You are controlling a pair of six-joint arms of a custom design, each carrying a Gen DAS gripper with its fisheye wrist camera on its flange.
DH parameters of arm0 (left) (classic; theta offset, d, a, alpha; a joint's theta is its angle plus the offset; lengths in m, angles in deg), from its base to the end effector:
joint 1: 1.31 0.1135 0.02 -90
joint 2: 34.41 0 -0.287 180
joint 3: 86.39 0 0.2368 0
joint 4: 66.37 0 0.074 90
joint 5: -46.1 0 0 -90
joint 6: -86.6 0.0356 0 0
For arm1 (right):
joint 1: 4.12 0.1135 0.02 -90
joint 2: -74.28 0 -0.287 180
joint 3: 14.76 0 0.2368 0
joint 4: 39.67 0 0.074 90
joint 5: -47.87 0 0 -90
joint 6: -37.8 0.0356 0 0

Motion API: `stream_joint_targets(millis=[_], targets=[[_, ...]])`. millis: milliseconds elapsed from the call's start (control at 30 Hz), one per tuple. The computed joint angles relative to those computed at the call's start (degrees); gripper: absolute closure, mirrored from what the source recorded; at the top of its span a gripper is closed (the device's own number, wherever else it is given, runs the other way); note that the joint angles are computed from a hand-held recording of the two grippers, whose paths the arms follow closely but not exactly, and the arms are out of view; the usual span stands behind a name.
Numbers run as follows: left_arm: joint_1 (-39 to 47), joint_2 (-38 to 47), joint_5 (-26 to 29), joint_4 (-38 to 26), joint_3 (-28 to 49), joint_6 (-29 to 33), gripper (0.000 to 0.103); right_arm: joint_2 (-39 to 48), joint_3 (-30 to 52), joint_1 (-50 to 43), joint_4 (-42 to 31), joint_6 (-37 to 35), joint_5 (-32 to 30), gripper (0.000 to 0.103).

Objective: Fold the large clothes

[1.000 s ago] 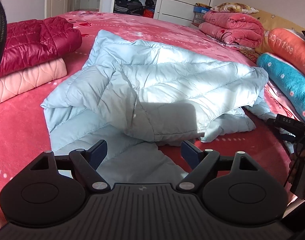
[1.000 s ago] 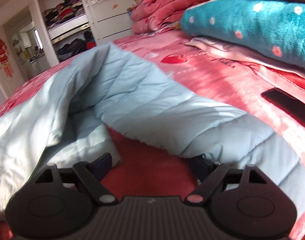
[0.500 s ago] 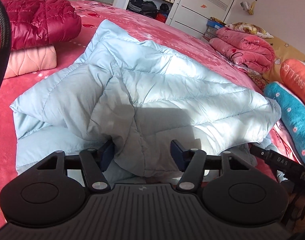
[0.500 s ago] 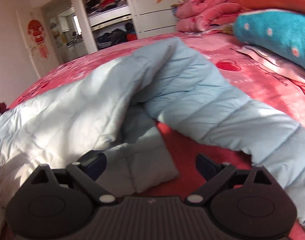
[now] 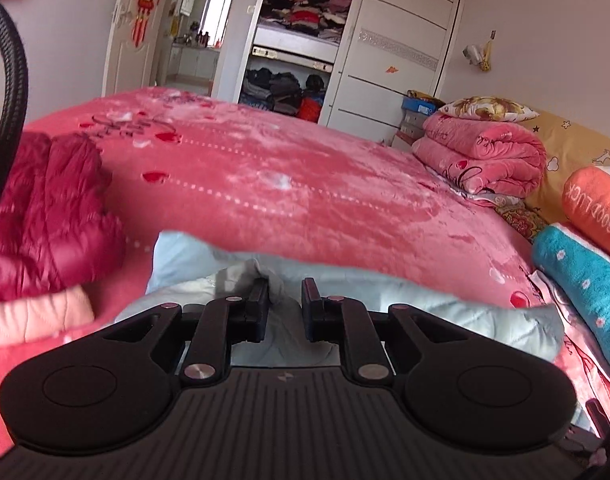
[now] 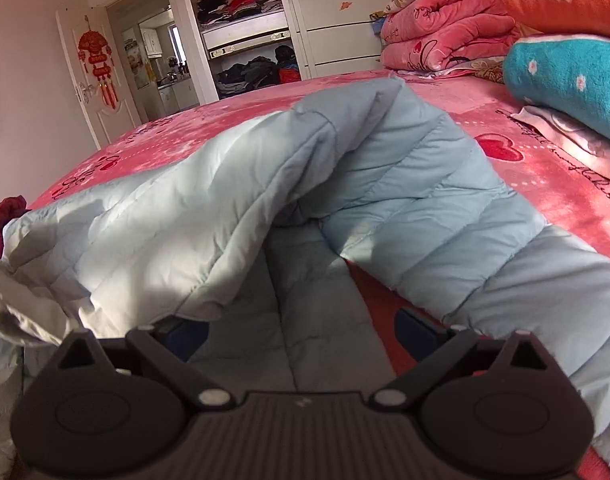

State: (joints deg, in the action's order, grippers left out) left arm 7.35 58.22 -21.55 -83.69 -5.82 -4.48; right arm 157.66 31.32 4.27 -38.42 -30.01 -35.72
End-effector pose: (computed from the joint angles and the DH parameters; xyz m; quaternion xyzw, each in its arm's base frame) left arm 0.3559 0.0405 0.2983 0.0256 0.8522 -0.1342 0.5051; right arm 0.2615 0.0345 0.1907 0.1321 0.8803 0.0714 0.4500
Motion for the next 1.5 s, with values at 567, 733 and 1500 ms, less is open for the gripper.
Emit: stream_joint_targets(millis=[567, 733, 1500], targets=[[-10.4, 18.6, -10.6, 1.3, 26.5, 4.9, 0.086, 6.4, 3.2, -1.6, 2.4, 1.6, -2.8, 0.004], [-6.8, 9.8, -7.2, 2.0, 11.8, 7.7, 0.079, 7.1, 3.0, -2.0, 5.3, 1.7, -5.6, 0.004], [4.8, -0.9, 2.6, -0.7, -15.1, -7.8, 0.041, 6.2, 3.6, -2.9, 4.4, 1.4, -8.5, 0.003]])
